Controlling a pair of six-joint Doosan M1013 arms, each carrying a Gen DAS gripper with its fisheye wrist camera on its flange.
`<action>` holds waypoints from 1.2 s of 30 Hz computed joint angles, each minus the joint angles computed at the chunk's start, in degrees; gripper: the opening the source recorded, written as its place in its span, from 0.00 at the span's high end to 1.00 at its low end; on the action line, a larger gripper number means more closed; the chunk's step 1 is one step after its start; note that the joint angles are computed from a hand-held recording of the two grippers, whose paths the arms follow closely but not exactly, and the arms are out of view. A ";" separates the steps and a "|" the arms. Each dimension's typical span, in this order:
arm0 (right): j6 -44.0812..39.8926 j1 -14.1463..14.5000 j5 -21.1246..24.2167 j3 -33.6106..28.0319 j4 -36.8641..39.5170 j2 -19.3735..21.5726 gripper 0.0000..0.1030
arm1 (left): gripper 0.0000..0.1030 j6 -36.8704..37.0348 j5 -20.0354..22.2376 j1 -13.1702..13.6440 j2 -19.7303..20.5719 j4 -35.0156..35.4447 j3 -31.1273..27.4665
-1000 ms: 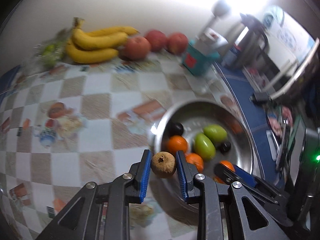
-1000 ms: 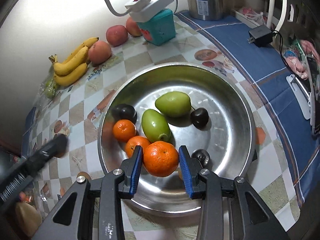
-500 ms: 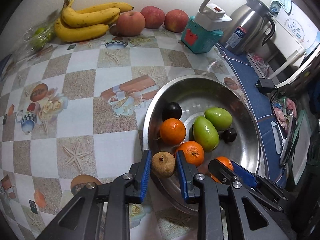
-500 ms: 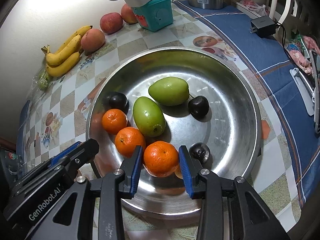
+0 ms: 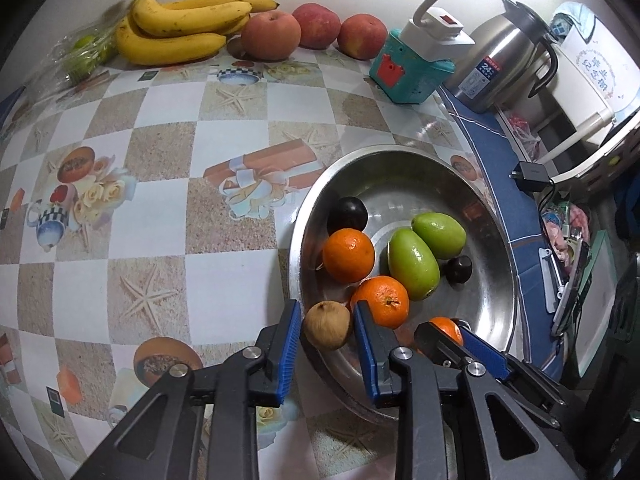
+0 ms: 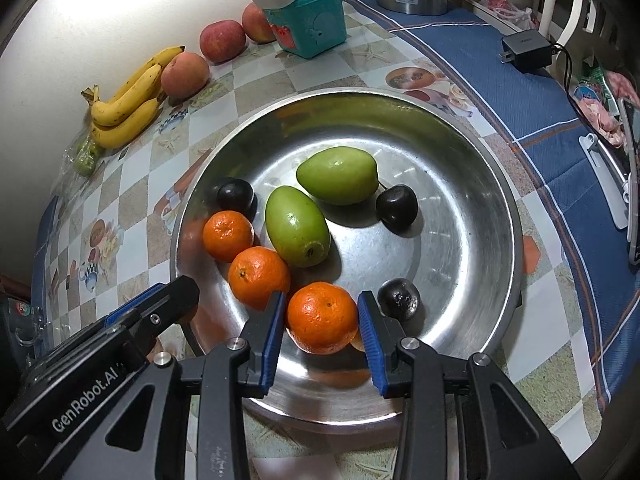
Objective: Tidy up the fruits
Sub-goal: 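Open the left tool to drop the tan fruit while the right tool releases the tangerine in the bowl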
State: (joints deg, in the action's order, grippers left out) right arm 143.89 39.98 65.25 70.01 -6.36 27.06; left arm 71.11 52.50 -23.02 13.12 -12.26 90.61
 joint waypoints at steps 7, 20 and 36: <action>-0.64 0.10 -0.17 0.04 0.39 -0.02 0.62 | 0.70 0.25 -0.25 0.26 -0.13 -0.46 0.09; 2.56 -0.46 -3.16 1.34 -1.23 -0.88 0.62 | 0.70 -1.34 -0.70 0.87 -0.15 -0.37 0.21; 1.55 -0.63 -3.16 0.88 -1.60 0.03 0.62 | 0.53 -5.20 0.93 1.19 0.04 3.17 -0.11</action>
